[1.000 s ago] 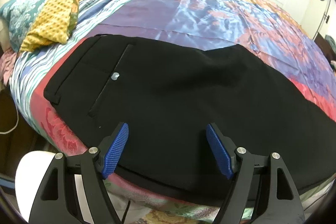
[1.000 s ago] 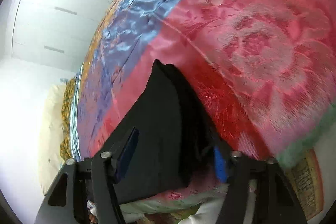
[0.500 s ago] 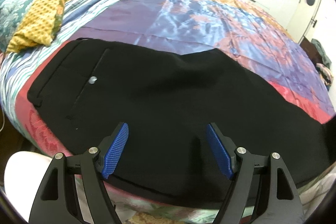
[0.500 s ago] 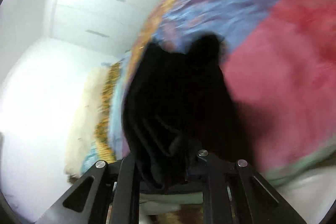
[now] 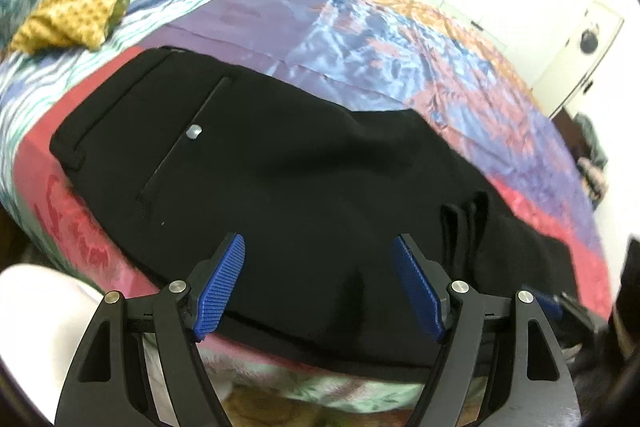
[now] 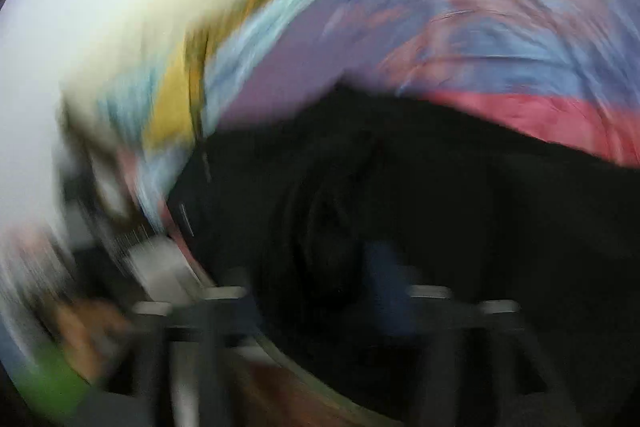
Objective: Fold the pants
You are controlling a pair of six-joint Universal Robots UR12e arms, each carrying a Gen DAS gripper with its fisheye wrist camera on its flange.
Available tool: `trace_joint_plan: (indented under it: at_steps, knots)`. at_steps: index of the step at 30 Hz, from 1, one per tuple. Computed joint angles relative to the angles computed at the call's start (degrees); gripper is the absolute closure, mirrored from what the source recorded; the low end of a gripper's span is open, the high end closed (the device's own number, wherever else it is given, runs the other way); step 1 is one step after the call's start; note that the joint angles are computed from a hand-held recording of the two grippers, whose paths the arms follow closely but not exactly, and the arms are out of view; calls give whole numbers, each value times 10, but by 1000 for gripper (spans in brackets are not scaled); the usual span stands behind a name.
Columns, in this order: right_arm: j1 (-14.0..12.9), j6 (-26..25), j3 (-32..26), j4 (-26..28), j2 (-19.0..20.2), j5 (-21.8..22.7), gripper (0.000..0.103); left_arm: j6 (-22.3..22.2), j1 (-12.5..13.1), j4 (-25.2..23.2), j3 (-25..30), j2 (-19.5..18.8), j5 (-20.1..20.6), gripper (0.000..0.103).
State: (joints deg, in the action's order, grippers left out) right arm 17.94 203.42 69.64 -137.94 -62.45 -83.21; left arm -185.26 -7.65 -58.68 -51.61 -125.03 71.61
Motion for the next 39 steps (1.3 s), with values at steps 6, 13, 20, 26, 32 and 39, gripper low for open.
trace_joint_plan:
  at_steps: [6,13,20,26,32,39]
  knots:
    - [23,-79,113,-86,-94,-176,5,68,-8,1,-14,19,-100,24]
    - [16,24,194,-101,-155,-256,5,196,-62,-126,88,-37,-41,45]
    - [20,44,186,-113,-150,-283,5,202,-74,-157,104,-48,4,100]
    - [9,51,184,-136,-152,-286,5,211,-58,-130,48,-17,13,100]
    - [-46,90,178,-22,-126,-58,5,212,-62,-115,45,-20,2,89]
    - [-44,81,142,-25,-126,-90,5,178,-57,-23,7,13,16,22]
